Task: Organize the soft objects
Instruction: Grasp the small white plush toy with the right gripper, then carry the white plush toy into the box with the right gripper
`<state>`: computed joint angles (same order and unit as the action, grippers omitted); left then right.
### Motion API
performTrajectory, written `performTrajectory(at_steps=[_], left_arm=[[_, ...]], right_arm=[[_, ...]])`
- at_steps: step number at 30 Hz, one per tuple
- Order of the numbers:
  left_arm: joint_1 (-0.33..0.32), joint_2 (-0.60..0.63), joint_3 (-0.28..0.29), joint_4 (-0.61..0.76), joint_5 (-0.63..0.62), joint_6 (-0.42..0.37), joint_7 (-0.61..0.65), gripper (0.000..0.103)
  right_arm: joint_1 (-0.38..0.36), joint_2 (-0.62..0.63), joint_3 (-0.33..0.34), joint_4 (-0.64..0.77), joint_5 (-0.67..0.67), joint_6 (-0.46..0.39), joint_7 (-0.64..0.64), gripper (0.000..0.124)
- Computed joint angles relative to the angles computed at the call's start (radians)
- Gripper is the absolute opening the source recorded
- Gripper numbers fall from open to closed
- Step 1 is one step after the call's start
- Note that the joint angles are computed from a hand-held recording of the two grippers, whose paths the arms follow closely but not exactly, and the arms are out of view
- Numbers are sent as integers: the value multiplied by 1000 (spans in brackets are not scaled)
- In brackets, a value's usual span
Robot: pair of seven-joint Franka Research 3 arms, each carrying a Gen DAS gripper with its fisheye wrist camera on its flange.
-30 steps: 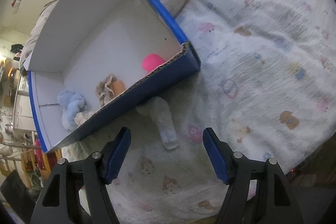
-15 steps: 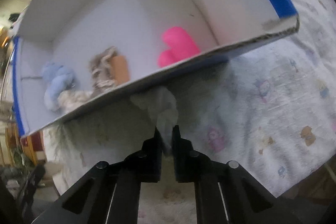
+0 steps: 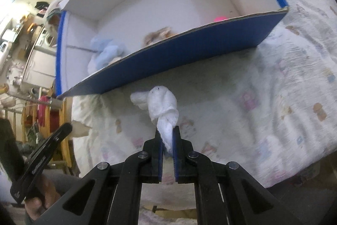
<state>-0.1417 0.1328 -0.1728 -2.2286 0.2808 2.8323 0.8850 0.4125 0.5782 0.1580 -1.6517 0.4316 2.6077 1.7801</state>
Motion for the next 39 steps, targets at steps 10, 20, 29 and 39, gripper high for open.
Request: performTrajectory(at_steps=[10,20,29,39], left_arm=[[-11,-86,25,-6,190,-2,-173,3],[7,-21,26,217,247,-22,-158,3],[-11,167,22,474,161,-67,-61,3],[-68,388,47,655,127,-130,9,3]], right_arm=[[-8,-52,43,0,56,35,-117,9],[11,18,-9,242,-19,-25,-118,9],[13,210,-57,516,-112,-123,-31,9],[2,365,-64,704,-144,-265,39,9]])
